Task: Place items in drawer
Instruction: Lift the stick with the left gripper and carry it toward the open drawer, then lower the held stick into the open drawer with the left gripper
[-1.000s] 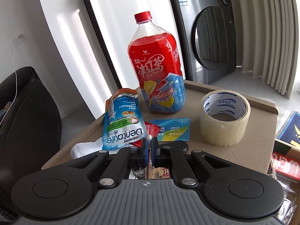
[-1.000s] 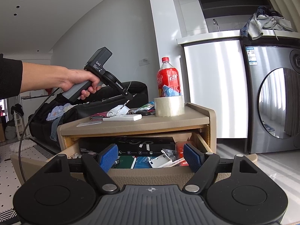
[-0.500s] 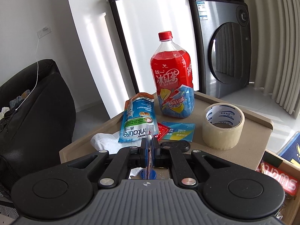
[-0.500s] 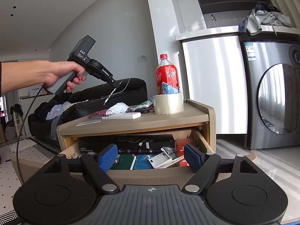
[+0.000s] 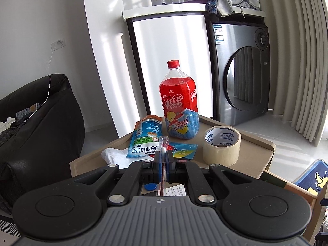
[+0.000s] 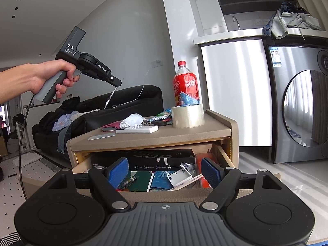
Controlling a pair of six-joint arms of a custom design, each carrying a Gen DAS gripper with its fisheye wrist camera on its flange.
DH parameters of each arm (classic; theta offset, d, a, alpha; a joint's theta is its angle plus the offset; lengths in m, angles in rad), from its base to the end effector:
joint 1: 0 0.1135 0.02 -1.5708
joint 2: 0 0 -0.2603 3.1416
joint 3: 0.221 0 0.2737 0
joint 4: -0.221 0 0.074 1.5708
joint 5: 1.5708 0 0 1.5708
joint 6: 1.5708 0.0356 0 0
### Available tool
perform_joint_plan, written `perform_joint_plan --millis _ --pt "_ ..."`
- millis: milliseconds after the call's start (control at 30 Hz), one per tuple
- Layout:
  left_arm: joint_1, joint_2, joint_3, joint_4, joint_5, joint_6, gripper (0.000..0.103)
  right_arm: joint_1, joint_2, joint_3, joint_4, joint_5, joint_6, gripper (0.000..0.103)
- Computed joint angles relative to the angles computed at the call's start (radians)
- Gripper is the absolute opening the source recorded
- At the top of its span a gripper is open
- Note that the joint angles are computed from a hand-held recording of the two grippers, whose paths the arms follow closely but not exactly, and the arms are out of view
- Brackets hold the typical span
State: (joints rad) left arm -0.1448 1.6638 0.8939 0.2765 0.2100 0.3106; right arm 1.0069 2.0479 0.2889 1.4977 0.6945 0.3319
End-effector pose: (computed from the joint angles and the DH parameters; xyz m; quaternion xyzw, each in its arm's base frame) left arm 0.3685 -0.0612 0.1783 0.2451 0.8195 -0.0474 0.5159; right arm 0.1510 0.1961 0.0450 -0.0514 0.7724 0.1436 0.6165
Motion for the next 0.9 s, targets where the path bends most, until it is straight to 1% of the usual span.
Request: perform_joint_plan --millis 267,433,633,733,833,900 --pt "0.019 -0.13 -0.209 0.148 0.06 -0.064 0.004 0.051 -0.041 0.005 -0.043 0.024 -0.019 0.081" --pt "0.052 -0.18 -0.373 0.324 0.12 -0.148 0.004 0.075 -0.06 0.009 -0.073 0.037 -0.013 0.081" --pt "0.054 -0.231 -0.527 0.476 0.116 -0.198 0.004 0.103 -0.079 0.012 -0.104 0.053 -0.016 0.081" --pt "0.04 -0.247 -0.596 0.553 0.093 -0.218 0.004 0.111 -0.08 0.019 -0.122 0.058 -0.009 0.081" --pt "0.029 -0.216 -0.649 0.66 0.095 -0.277 0.004 0.118 -0.08 0.028 -0.139 0.06 -0.003 0.081" --pt "-0.005 -0.188 -0.679 0.722 0.047 -0.282 0.004 0.125 -0.079 0.034 -0.149 0.064 -0.002 0.081"
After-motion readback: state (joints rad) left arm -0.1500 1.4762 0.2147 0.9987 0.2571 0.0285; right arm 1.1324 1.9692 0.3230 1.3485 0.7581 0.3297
